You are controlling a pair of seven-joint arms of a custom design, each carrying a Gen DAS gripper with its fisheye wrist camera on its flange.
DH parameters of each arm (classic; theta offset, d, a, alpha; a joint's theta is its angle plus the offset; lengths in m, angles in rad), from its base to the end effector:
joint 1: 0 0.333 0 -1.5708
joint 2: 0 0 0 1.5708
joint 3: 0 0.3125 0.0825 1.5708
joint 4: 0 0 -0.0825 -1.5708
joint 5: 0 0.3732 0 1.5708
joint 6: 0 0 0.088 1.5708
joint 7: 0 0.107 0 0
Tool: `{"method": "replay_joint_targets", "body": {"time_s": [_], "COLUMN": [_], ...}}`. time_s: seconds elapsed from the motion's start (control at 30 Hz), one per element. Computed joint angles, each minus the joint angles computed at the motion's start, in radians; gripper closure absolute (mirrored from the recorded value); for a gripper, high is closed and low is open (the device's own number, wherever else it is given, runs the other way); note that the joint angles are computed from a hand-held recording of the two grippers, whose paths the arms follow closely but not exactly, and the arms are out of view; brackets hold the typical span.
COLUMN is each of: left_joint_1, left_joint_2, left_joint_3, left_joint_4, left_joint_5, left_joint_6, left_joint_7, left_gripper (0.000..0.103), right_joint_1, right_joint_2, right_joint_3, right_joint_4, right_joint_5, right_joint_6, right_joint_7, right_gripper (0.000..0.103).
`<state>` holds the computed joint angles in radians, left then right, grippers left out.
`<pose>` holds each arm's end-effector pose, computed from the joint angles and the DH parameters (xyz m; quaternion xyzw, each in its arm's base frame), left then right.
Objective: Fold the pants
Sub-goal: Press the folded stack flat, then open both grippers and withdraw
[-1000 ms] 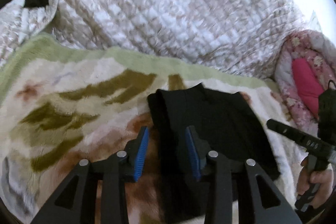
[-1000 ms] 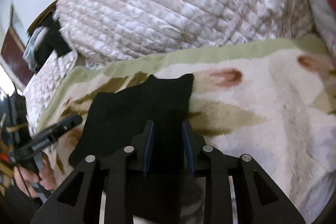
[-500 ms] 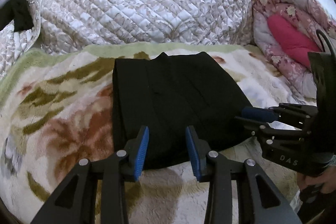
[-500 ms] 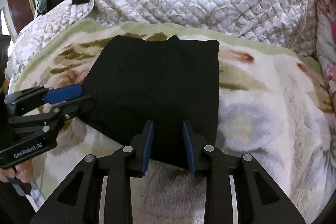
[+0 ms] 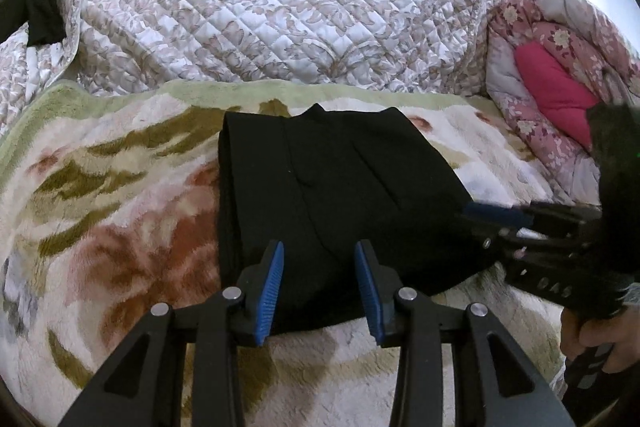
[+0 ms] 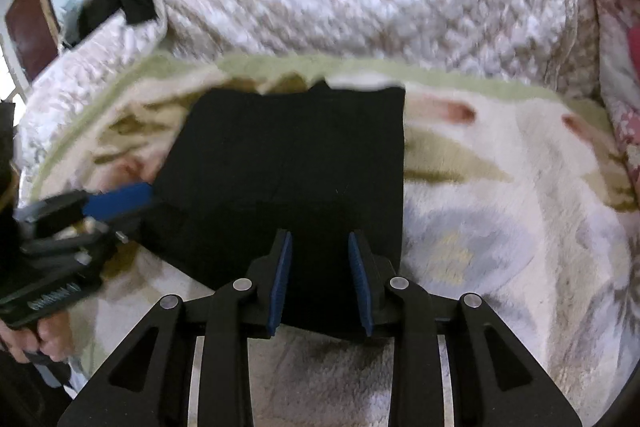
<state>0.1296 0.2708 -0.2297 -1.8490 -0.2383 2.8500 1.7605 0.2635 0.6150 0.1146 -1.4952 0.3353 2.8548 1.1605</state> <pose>0.6589 -0.0398 0.4688 -0.6387 0.6754 -0.3131 0.1948 0.7064 0.2400 0.3991 -0.7851 0.4894 -0.1667 0.3409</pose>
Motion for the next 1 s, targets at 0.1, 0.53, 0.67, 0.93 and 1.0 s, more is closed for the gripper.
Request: {"method": "replay_joint_targets", "body": {"time_s": [0.1, 0.53, 0.67, 0.93, 1.0], "left_joint_1": [-0.006, -0.026, -0.04, -0.059, -0.062], "left_joint_2": [0.013, -0.008, -0.038, -0.111, -0.122], "left_joint_3": [0.017, 0.061, 0.072, 0.085, 0.089], "left_joint_4": [0.02, 0.007, -0.025, -0.128, -0.143], "left_joint_5": [0.019, 0.145, 0.189, 0.243, 0.248], "left_joint_6": [-0.015, -0.013, 0.009, 0.045, 0.046], "left_joint_7": [-0.04, -0.184, -0.222, -0.271, -0.28], "left_gripper": [0.062, 0.063, 0.063, 0.063, 0.063], "right_joint_1": [-0.013, -0.055, -0.07, -0.095, -0.096], "right_joint_2": [0.004, -0.04, -0.073, -0.15, -0.161], "right_joint_3": [0.015, 0.071, 0.102, 0.156, 0.162], "right_joint_4": [0.013, -0.053, -0.107, -0.243, -0.262], "right_joint_5": [0.022, 0.102, 0.135, 0.206, 0.217], "right_joint_6": [-0.005, 0.078, 0.106, 0.192, 0.204], "right_joint_7": [0.0, -0.069, -0.121, -0.217, -0.232], "right_gripper": [0.073, 0.073, 0.073, 0.064, 0.064]}}
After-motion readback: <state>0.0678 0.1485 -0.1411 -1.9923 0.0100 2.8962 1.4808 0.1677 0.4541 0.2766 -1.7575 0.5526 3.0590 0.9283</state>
